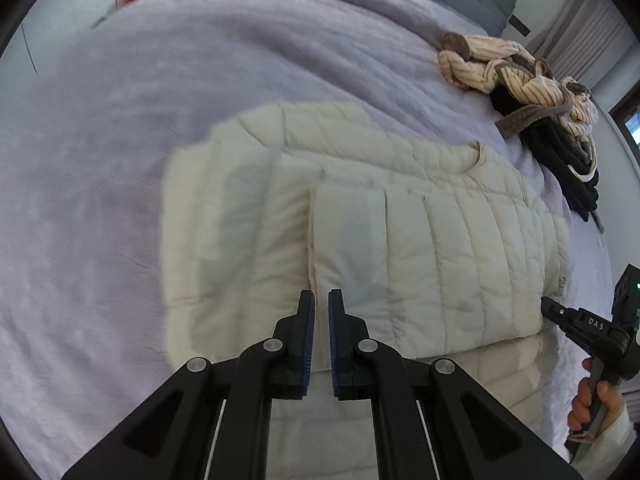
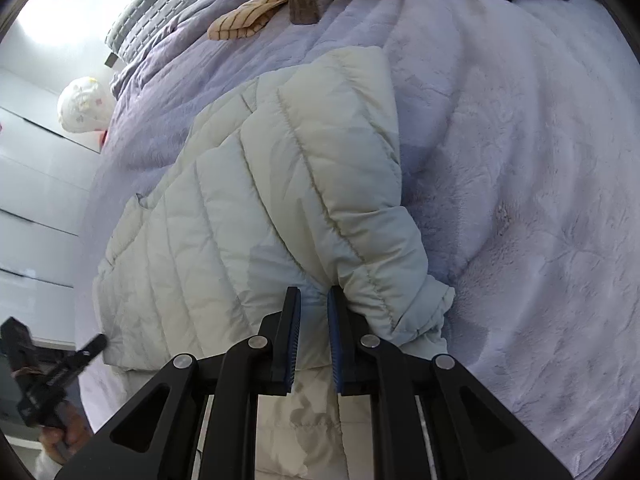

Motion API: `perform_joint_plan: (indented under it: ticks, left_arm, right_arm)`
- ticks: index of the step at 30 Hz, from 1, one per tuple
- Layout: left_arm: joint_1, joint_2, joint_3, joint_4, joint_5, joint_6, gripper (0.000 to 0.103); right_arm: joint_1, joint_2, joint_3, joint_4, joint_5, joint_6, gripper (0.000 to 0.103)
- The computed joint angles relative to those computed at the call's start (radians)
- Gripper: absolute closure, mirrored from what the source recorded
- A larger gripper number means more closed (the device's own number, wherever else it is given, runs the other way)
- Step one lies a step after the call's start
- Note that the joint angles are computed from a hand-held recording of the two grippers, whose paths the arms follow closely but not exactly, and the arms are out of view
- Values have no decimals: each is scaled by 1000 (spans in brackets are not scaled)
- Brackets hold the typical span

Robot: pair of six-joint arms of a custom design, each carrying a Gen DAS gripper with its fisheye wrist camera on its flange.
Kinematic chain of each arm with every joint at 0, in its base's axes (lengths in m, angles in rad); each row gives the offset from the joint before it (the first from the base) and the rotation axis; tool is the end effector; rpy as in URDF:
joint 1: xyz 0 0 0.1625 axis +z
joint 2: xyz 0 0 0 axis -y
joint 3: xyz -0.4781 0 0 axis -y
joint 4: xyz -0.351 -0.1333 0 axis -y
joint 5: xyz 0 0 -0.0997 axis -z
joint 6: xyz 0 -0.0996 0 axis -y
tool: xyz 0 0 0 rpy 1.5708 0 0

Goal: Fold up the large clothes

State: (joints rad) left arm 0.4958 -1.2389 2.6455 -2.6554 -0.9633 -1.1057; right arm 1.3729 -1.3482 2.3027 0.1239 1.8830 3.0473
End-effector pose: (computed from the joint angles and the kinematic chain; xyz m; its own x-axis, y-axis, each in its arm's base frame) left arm -0.1575 -0.3013 0.1591 -0.8497 -0.0409 -0.5257 0.1671 0.9247 -0.3420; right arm 0.0485 -0.2804 0.2117 -0.9168 0.2467 0.3140 0.0873 0.8912 -0.4452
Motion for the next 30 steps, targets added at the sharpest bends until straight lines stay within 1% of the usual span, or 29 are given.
perform_joint_plan:
  ticks: [3, 4, 10, 11, 12, 15, 19, 25, 30]
  left_arm:
    - [-37, -28, -3, 56, 3, -6, 95]
    - [-44, -27, -4, 63, 0, -6, 95]
    - [-70, -6, -3, 102, -29, -54, 95]
    - [-78, -5, -2, 112, -34, -62, 95]
    - [-89, -5, -3, 130, -37, -71, 95]
    - [-128, -7, -17, 225, -51, -107, 95]
    - [-159, -34, -12, 278, -85, -142, 95]
    - [-185, -59, 7, 298, -128, -184, 95]
    - [-210, -73, 17, 310, -167, -204, 94]
  right_arm:
    - [3, -5, 4, 0, 3, 13, 90]
    - [30, 18, -4, -9, 18, 36, 90]
    - [88, -6, -11, 35, 59, 68, 89]
    - [96, -14, -10, 49, 62, 76, 87]
    - [100, -21, -9, 59, 60, 80, 85]
    - [118, -39, -1, 93, 69, 100, 85]
    - [150, -57, 20, 128, 77, 140, 85]
    - [177, -67, 47, 153, 86, 175, 85]
    - [178, -79, 72, 153, 81, 194, 85]
